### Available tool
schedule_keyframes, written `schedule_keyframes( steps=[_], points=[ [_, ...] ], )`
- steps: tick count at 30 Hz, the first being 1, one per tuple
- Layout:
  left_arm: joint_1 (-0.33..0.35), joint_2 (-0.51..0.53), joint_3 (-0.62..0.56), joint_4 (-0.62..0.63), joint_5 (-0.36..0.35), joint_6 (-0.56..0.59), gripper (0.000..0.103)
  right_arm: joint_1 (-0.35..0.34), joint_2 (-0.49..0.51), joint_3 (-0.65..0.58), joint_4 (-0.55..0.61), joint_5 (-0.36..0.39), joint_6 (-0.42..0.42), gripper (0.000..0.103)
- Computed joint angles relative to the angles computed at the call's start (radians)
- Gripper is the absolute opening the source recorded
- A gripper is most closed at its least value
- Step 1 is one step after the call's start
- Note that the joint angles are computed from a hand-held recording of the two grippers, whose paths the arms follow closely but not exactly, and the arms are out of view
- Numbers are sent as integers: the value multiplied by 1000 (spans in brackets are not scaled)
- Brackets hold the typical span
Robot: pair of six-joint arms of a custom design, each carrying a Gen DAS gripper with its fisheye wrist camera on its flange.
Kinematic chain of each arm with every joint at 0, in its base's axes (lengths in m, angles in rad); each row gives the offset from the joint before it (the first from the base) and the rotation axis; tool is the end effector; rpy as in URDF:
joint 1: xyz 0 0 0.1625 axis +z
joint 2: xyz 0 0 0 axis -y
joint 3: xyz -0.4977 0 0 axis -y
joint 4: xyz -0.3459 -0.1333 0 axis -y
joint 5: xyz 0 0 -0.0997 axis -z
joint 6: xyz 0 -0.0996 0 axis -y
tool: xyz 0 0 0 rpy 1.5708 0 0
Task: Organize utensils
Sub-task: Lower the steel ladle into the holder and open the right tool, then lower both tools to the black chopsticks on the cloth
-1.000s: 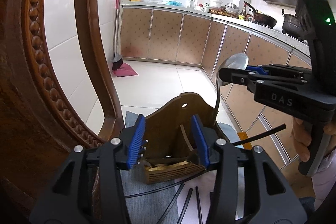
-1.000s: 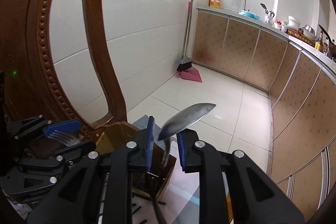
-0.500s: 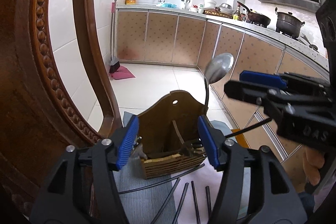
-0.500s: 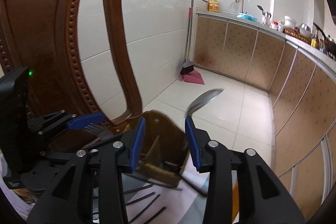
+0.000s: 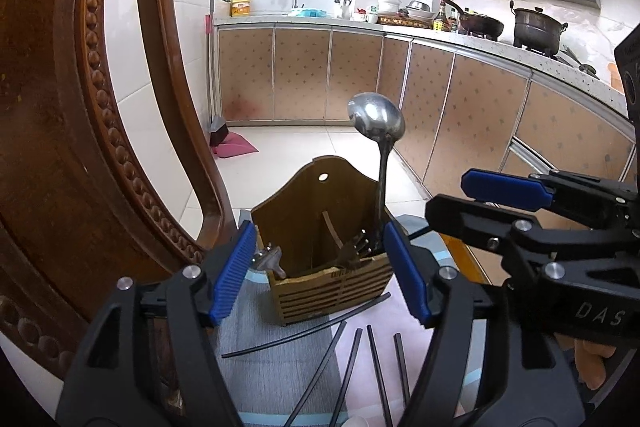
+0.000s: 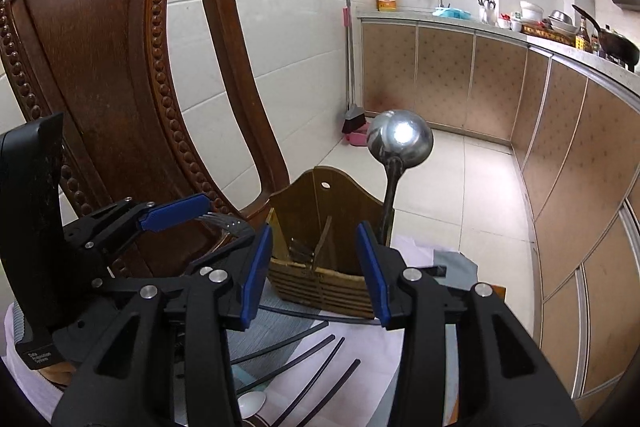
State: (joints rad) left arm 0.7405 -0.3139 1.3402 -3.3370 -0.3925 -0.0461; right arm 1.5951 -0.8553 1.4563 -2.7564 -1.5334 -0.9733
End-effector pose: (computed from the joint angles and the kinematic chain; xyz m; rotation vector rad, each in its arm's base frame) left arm -0.4030 -0.6736 0.0594 0.2875 2.0628 -1.2797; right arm 0.1552 -0.7463 0.3146 1.3555 -2.4553 0.7747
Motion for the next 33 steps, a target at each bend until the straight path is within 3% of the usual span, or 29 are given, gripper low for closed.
schedule_keyframes(
  steps=[6,12,19,22,25,29,33],
  points=[
    [-13,-15,33,27,-10,-36,68,-9,-24,45,-51,-4,26,47],
    [-29,-15,41,59,0,-50,70,-8,-48,129,-202,-37,42,48],
    [-48,-53,140,141,-2,-192,70,-22,-76,230,-380,-129,111,51],
    [-44,-77,221,199,-18,-335,70,-48,-77,233,-349,-169,185,51],
    [-17,-89,260,321,-51,-485,69,-64,-31,203,-287,-276,221,51],
    [31,-82,241,480,-96,-592,58,-68,58,134,-174,-415,258,38],
    [75,-76,200,631,-130,-673,57,-66,110,107,-124,-475,268,37]
  ],
)
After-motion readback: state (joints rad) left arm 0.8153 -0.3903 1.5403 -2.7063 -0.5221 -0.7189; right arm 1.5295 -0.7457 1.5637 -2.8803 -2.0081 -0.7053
